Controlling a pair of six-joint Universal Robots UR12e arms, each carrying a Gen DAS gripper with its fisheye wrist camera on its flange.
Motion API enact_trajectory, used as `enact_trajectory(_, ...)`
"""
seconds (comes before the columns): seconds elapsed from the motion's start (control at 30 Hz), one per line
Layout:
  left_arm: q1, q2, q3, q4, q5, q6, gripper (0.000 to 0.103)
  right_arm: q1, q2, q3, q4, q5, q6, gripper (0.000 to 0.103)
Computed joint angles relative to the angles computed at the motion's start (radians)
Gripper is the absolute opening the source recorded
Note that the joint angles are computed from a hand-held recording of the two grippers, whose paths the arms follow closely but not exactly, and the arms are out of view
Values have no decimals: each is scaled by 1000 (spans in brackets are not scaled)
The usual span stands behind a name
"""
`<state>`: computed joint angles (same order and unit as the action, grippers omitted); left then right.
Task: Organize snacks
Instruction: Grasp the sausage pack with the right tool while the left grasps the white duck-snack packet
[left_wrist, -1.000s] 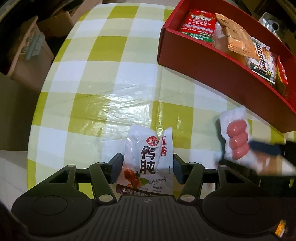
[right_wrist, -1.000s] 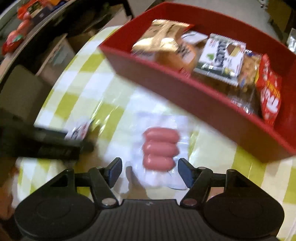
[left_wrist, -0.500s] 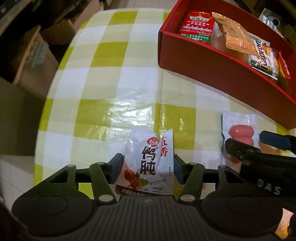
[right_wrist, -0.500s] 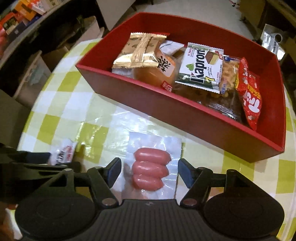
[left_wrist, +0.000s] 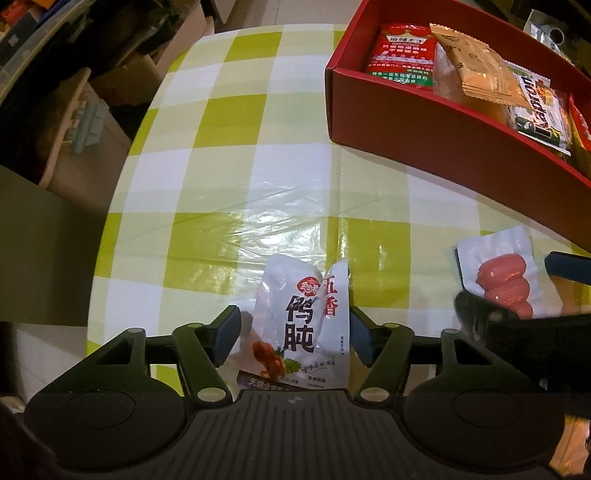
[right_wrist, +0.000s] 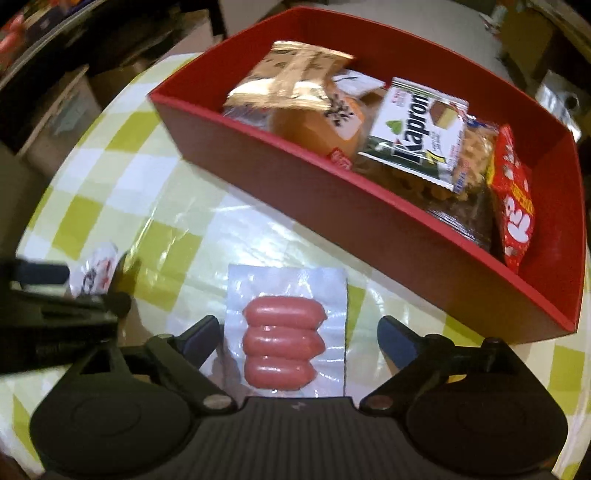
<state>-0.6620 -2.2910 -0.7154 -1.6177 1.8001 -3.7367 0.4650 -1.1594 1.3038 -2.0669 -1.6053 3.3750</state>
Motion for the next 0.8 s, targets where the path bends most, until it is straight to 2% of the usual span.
enact_trajectory(0.1, -3, 0, -4, 4, 16, 12, 72, 3, -6, 7, -9, -8, -12, 90)
enact_trajectory(0.13, -4, 0, -4, 6, 16, 17, 72, 6, -10, 11, -13, -12, -14, 80)
enact_trajectory(0.17, -5, -2, 0, 3, 18, 17, 72, 8, -13, 13, -13, -21, -20, 77)
enact_trajectory(0.23, -7, -5, 8, -7, 21, 13, 76, 9, -21, 24, -15, -19, -25, 77)
enact_trajectory(0.43, 5, 1, 0, -2, -19, -10, 76, 1, -40, 39, -19, -21, -29, 77)
enact_trajectory(0.6, 13, 13, -25, 26, -48, -21, 76, -6, -54, 50, -29, -19, -19, 77)
enact_trajectory(0.73, 28, 33, -65, 57, -83, -41, 83, -9, -59, 52, -21, -11, -27, 77)
enact_trajectory(0.8, 35, 50, -99, 91, -103, -45, 82, -10, -58, 50, -23, -11, -28, 77)
